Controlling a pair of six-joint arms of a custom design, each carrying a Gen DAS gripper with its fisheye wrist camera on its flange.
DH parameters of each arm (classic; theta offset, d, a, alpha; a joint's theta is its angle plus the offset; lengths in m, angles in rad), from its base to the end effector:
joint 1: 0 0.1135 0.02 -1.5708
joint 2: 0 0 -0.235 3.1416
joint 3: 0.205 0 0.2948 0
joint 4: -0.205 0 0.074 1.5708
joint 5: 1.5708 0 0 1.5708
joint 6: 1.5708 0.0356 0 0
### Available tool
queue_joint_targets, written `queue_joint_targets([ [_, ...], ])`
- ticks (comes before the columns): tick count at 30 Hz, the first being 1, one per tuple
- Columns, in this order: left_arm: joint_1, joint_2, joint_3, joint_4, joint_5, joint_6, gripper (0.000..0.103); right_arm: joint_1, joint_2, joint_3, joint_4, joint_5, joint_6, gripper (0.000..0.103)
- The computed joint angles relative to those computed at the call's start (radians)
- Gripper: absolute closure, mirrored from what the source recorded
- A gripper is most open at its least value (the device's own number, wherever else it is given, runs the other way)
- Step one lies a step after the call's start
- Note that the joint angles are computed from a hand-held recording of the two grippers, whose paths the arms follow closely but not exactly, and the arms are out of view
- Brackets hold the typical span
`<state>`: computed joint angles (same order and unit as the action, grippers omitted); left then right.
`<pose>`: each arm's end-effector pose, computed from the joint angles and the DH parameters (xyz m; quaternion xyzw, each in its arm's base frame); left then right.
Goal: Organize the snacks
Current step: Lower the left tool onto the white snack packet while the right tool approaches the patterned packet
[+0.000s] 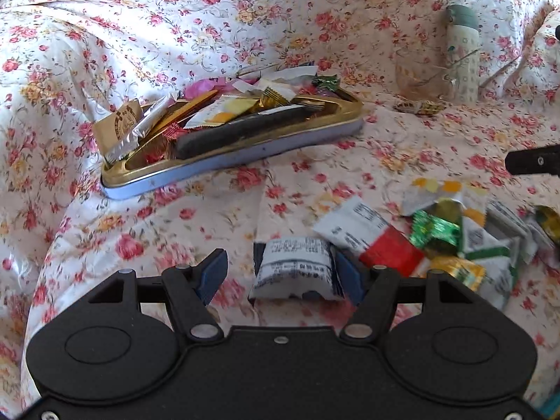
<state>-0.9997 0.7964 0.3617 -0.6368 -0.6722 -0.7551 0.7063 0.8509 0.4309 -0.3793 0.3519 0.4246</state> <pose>0.1222 -0.1491 0.1249 0.0307 0.9179 0.0249 0.3949 0.1814 0.1386 0.1503 -0.0628 0.9124 0.0615 0.3997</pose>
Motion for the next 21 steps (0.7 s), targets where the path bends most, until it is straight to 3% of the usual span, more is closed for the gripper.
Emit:
queue_joint_targets([
  [7, 0.128, -0.151, -0.112, 0.103, 0.105, 0.130, 0.033, -0.070, 0.198, 0.085, 0.148, -0.016, -0.027, 0.023],
  [14, 0.182, -0.184, -0.171, 0.206, 0.106, 0.216, 0.029, -0.150, 0.460, 0.249, 0.242, -0.044, -0.012, 0.023],
  [21, 0.168, -0.199, -0.192, 0.231, 0.079, 0.219, 0.029, -0.205, 0.691, 0.420, 0.299, -0.054, -0.003, 0.023],
])
